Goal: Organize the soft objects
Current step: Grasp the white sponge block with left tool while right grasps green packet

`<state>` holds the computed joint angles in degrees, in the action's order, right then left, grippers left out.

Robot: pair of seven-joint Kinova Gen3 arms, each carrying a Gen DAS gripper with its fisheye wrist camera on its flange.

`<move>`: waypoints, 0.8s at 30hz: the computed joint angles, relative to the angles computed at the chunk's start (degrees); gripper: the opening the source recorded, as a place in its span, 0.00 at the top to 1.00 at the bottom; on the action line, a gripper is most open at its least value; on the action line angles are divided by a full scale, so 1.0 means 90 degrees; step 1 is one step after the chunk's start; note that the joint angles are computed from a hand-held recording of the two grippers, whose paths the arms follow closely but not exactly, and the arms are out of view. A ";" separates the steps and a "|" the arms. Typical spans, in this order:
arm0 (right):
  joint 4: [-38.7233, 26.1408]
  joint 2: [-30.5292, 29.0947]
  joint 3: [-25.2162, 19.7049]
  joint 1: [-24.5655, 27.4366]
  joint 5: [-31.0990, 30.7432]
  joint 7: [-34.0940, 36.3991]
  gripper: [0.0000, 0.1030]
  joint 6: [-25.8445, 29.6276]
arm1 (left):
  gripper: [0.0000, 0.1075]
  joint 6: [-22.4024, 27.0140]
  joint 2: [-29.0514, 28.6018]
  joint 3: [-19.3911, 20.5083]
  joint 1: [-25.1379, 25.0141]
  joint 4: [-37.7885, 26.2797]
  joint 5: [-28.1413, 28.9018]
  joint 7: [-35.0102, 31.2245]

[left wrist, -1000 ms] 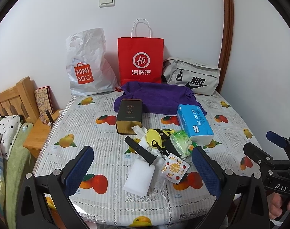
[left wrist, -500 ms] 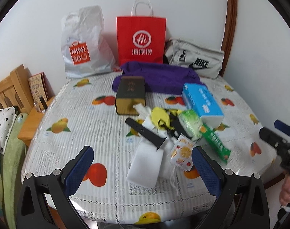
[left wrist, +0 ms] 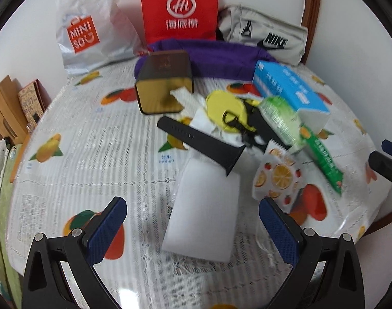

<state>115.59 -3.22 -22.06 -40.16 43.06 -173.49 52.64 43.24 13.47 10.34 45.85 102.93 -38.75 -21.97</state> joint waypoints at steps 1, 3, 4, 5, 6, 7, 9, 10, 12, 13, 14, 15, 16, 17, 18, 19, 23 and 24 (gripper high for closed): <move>0.0014 0.0044 0.0037 0.0025 -0.0011 0.0047 0.00 -0.0079 | 0.04 -0.0051 0.0062 0.0006 -0.0053 -0.0004 0.0047 -0.0081; 0.0045 0.0126 0.0112 0.0058 -0.0039 0.0158 0.00 -0.0242 | 0.04 -0.0119 0.0170 -0.0023 -0.0089 -0.0015 0.0092 -0.0186; 0.0056 0.0164 0.0146 0.0069 -0.0051 0.0204 0.00 -0.0307 | 0.04 -0.0160 0.0212 -0.0044 -0.0097 -0.0007 0.0115 -0.0235; 0.0062 0.0208 0.0183 0.0080 -0.0077 0.0259 0.00 -0.0381 | 0.06 -0.0220 0.0250 -0.0067 -0.0104 0.0006 0.0127 -0.0292; 0.0080 0.0251 0.0229 0.0096 -0.0102 0.0325 0.00 -0.0492 | 0.06 -0.0259 0.0286 -0.0092 -0.0099 0.0015 0.0130 -0.0349; 0.0100 0.0291 0.0268 0.0105 -0.0114 0.0375 0.00 -0.0586 | 0.14 -0.0297 0.0308 -0.0106 -0.0109 0.0024 0.0157 -0.0438; 0.0128 0.0390 0.0346 0.0121 -0.0145 0.0485 0.00 -0.0750 | 0.34 -0.0460 0.0286 -0.0091 -0.0178 0.0103 0.0224 -0.0619; 0.0136 0.0450 0.0389 0.0127 -0.0155 0.0529 0.00 -0.0831 | 0.43 -0.0603 0.0218 -0.0182 -0.0123 0.0185 0.0192 -0.0610; 0.0155 0.0541 0.0492 0.0153 -0.0218 0.0669 0.01 -0.1036 | 0.50 -0.0788 0.0128 -0.0125 -0.0287 0.0241 0.0394 -0.0844; 0.0157 0.0591 0.0542 0.0167 -0.0242 0.0744 0.01 -0.1139 | 0.50 -0.0863 0.0076 -0.0158 -0.0294 0.0274 0.0433 -0.0889; 0.0151 0.0644 0.0587 0.0172 -0.0246 0.0812 0.01 -0.1218 | 0.50 -0.0883 0.0041 -0.0184 -0.0280 0.0288 0.0416 -0.0876; 0.0158 0.0678 0.0627 0.0166 -0.0217 0.0838 0.01 -0.1278 | 0.50 -0.0884 0.0013 -0.0197 -0.0276 0.0291 0.0402 -0.0883; 0.0153 0.0726 0.0667 0.0161 -0.0181 0.0867 0.01 -0.1334 | 0.50 -0.0886 -0.0013 -0.0196 -0.0284 0.0292 0.0403 -0.0907; 0.0141 0.0781 0.0707 0.0152 -0.0141 0.0889 0.01 -0.1382 | 0.50 -0.0891 -0.0052 -0.0186 -0.0308 0.0298 0.0427 -0.0945; 0.0124 0.0839 0.0752 0.0154 -0.0141 0.0951 0.02 -0.1434 | 0.50 -0.0875 -0.0073 -0.0172 -0.0326 0.0284 0.0456 -0.0971; 0.0106 0.0879 0.0798 0.0168 -0.0197 0.1056 0.04 -0.1492 | 0.50 -0.0895 -0.0106 -0.0148 -0.0380 0.0287 0.0525 -0.1044; 0.0036 0.1040 0.0961 0.0276 -0.0620 0.1712 0.23 -0.1803 | 0.50 -0.1267 -0.0280 -0.0046 -0.0737 0.0399 0.1055 -0.1449; 0.0030 0.1073 0.0993 0.0295 -0.0717 0.1883 0.33 -0.1862 | 0.50 -0.1370 -0.0310 -0.0005 -0.0851 0.0416 0.1240 -0.1626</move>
<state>115.86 6.44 -13.12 -37.50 36.61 -156.54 35.88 30.90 10.68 10.29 38.20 106.67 -27.59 -36.61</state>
